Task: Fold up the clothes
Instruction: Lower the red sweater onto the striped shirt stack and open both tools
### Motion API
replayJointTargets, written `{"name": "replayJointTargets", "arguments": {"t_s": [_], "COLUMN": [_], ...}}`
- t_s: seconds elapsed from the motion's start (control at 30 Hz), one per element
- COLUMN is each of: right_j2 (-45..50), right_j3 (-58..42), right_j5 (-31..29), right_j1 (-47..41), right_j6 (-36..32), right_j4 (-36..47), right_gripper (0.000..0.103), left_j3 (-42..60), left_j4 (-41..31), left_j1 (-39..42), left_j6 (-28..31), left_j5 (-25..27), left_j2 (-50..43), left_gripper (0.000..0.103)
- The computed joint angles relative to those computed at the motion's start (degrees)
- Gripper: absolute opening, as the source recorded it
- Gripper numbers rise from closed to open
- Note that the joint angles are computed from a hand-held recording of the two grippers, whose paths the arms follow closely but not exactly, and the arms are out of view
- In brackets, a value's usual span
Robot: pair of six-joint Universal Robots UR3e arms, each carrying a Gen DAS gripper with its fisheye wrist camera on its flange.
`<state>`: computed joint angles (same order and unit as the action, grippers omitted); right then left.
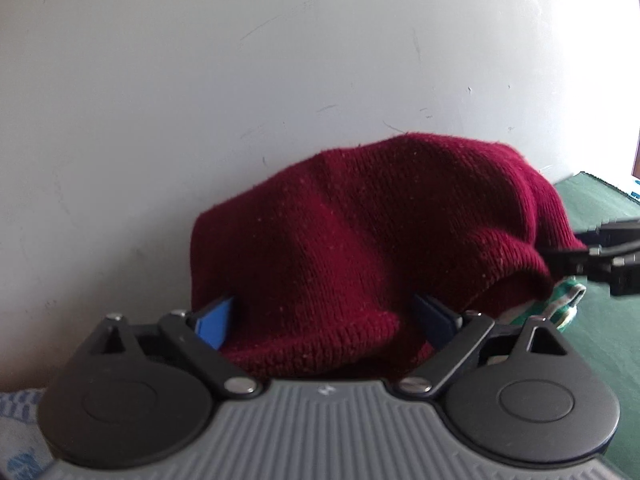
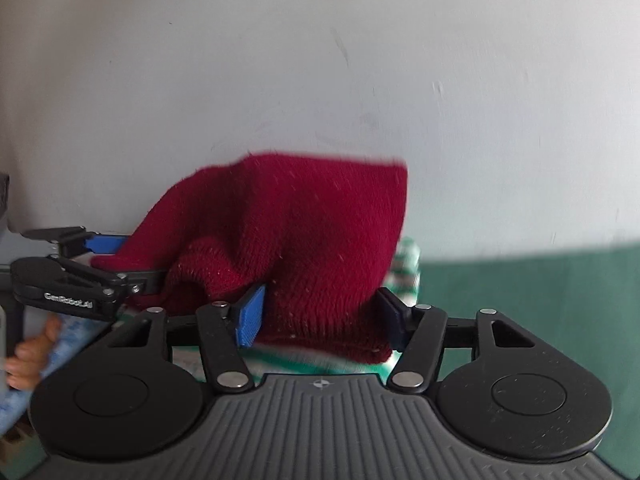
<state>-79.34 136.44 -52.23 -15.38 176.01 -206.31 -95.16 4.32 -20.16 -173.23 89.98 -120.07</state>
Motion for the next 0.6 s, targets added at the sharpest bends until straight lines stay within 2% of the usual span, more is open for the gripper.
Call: {"name": "replayJointTargets", "arguments": {"t_s": [0.1,0.17,0.2,0.27,0.33,0.43,0.5,0.53,0.57,0.6], "right_j2": [-0.7,-2.4,-4.1,-6.3,-8.4,-3.5,-2.3,-2.9,-3.6,-4.9], "right_j3": [0.7,-0.3,0.3,-0.3,-1.1,-3.6,-4.1,-5.1,-4.9,-4.4], "right_j5": [3.4,5.6,7.0,9.7,10.8,8.8,10.8,12.2,13.9,14.0], "right_j1": [-2.2,-4.0,-5.4,-7.4,-8.3,-7.2,-8.2,-8.4,-9.2,-9.4], "right_j6": [-2.3,-0.6,0.3,1.5,1.2,4.6,7.2,7.8,6.6,5.2], "right_j4": [3.9,5.4,5.4,6.2,9.0,5.8,7.0,10.3,13.4,16.6], "right_gripper": [0.063,0.063,0.063,0.064,0.065,0.067,0.066,0.054,0.037,0.036], "left_j3": [-1.0,-2.8,-0.3,1.2,-0.8,-0.8,1.0,0.8,0.6,0.4], "left_j4": [-1.6,-2.6,-2.6,-2.5,-2.5,-2.6,-3.7,-3.1,-2.6,-2.0], "left_j1": [0.9,1.5,1.3,0.3,-0.4,-1.0,-1.9,-2.2,-2.5,-2.8], "left_j6": [2.4,3.1,4.7,6.3,7.5,8.5,9.3,9.6,9.9,10.2], "left_j5": [-1.0,-1.0,-1.9,-1.1,-0.5,0.3,2.3,2.9,3.5,4.1], "left_j2": [1.6,5.1,3.7,2.7,4.1,2.6,0.3,-0.1,-0.5,-0.9], "left_gripper": [0.095,0.091,0.09,0.099,0.1,0.1,0.096,0.09,0.087,0.086]}}
